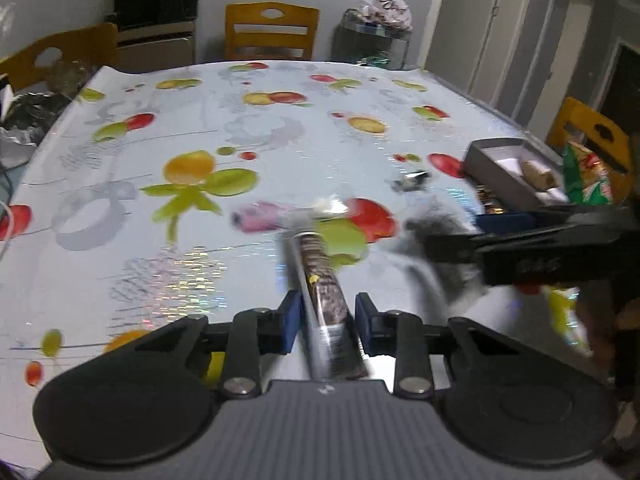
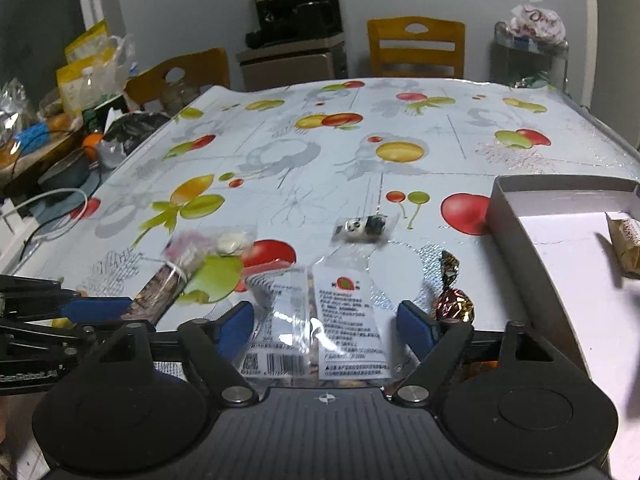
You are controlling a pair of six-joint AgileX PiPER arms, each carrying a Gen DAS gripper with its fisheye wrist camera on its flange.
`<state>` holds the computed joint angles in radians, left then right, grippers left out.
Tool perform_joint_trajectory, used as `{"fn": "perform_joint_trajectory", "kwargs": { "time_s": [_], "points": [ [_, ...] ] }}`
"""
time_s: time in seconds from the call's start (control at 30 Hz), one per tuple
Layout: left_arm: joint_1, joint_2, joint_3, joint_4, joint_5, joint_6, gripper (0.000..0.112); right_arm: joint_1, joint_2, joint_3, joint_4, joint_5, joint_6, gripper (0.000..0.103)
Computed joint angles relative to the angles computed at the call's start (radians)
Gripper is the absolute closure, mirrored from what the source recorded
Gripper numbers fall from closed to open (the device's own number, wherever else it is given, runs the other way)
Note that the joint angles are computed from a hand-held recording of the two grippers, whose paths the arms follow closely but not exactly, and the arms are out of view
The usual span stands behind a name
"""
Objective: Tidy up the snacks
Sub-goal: 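Grasp the brown chocolate tube with the left gripper while the right grasps two clear sachets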
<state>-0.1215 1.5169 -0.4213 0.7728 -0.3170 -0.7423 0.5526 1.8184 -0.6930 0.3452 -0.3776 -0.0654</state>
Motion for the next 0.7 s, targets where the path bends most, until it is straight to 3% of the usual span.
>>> {"fn": "perform_joint_trajectory", "kwargs": {
  "time_s": [0.17, 0.37, 0.47, 0.53, 0.7],
  "points": [
    [-0.060, 0.019, -0.018, -0.249, 0.041, 0.177, 0.084, 0.016, 0.017, -0.024, 0.055, 0.006, -0.073, 0.018],
    [-0.111, 0.040, -0.012, -0.539, 0.019, 0.406, 0.080, 0.020, 0.035, -0.032, 0.070, -0.020, -0.087, 0.018],
    [-0.145, 0.054, -0.013, -0.712, 0.002, 0.534, 0.066, 0.024, 0.044, -0.043, 0.106, -0.026, -0.116, 0.018],
    [-0.167, 0.062, -0.016, -0.818, -0.008, 0.610, 0.047, 0.027, 0.050, -0.044, 0.112, -0.037, -0.123, 0.018],
    [-0.206, 0.094, -0.014, -0.977, -0.056, 0.737, 0.036, 0.062, 0.063, -0.039, 0.217, -0.074, -0.247, 0.020]
  ]
}}
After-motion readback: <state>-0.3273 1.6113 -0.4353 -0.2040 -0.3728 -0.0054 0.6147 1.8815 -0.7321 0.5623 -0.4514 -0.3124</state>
